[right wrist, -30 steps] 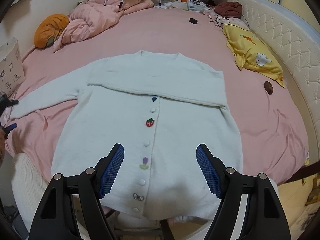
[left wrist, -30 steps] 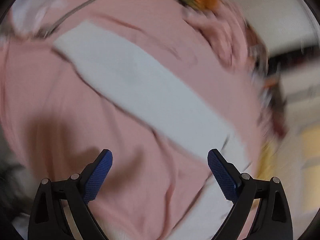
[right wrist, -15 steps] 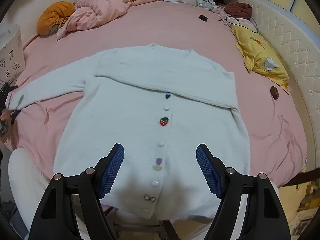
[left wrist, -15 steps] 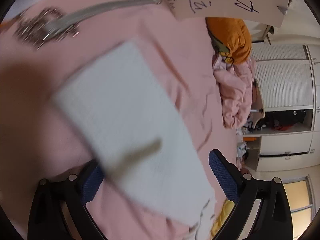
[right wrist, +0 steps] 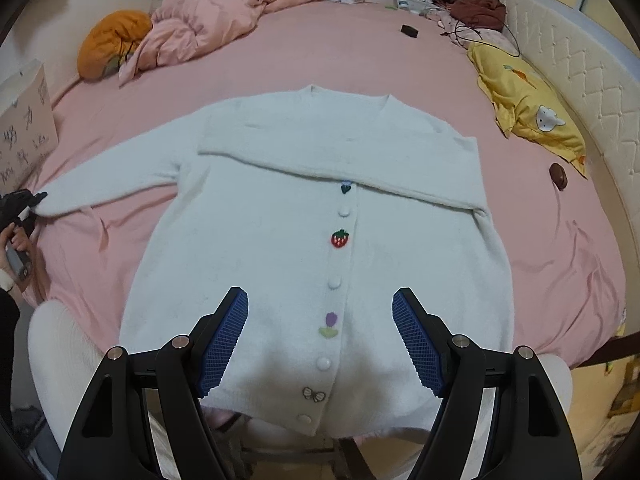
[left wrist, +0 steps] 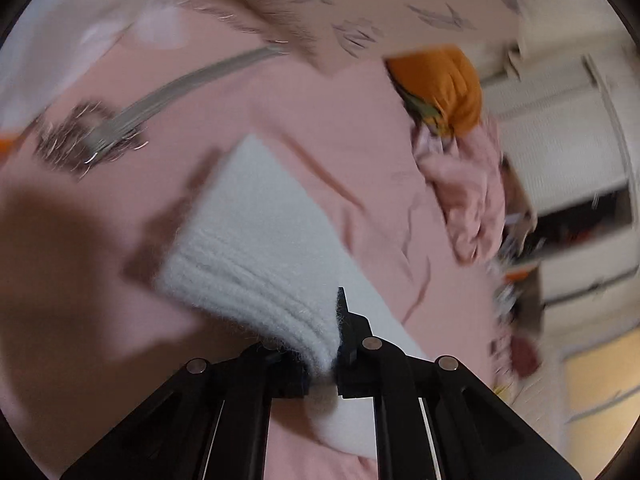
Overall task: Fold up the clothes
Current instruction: 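Fold the held sleeve across the cardigan body, open the left gripper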
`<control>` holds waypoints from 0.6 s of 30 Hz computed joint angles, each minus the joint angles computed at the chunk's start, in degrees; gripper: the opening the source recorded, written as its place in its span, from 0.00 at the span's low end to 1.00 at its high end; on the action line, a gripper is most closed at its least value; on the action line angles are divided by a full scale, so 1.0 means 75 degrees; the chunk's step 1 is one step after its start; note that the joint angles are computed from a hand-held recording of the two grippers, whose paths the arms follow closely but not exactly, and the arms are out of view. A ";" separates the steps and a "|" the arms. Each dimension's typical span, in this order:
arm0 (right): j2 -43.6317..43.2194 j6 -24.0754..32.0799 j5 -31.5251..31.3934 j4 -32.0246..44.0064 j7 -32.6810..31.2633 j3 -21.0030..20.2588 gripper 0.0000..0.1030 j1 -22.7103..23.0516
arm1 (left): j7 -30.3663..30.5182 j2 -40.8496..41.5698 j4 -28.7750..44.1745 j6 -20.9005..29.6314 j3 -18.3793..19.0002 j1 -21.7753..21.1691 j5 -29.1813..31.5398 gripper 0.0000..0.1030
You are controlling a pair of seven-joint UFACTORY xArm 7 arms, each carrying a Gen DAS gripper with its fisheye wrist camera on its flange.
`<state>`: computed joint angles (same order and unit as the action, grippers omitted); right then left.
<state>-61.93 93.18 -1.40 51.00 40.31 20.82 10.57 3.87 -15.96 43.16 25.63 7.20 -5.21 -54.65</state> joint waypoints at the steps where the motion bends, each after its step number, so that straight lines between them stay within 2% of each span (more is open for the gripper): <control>1: -0.0068 -0.0044 -0.0007 -0.0061 0.0016 -0.0036 0.73 0.0004 | -0.0156 0.0053 0.0161 0.0104 0.0095 -0.0151 0.0038 0.09; 3: -0.0215 -0.0031 -0.0049 -0.0197 0.0027 -0.0101 0.73 -0.0007 | -0.0132 0.0127 0.0500 0.0244 -0.0066 -0.0169 -0.0314 0.09; 4: -0.0303 -0.0008 -0.0043 -0.0277 0.0044 -0.0163 0.73 -0.0017 | -0.0184 0.0169 0.0733 0.0250 -0.0208 -0.0227 -0.0204 0.09; 9: -0.0841 -0.0094 -0.0226 -0.0759 0.0040 -0.0384 0.73 -0.0172 | -0.0597 0.0685 0.2276 0.0709 -0.0871 -0.0597 0.1049 0.09; 12: -0.1243 -0.0063 -0.0629 -0.1216 -0.0181 -0.0330 0.73 -0.0246 | -0.0916 0.1396 0.3645 0.1127 -0.1380 -0.0932 0.1871 0.09; 15: -0.1595 0.0196 -0.0942 -0.1728 -0.0568 -0.0283 0.73 -0.0166 | -0.0918 0.2462 0.5379 0.1817 -0.1867 -0.1306 0.2333 0.09; 18: -0.2177 0.0348 -0.0826 -0.2144 -0.0620 -0.0651 0.73 -0.0178 | -0.1154 0.3537 0.7086 0.2467 -0.2319 -0.1730 0.3419 0.09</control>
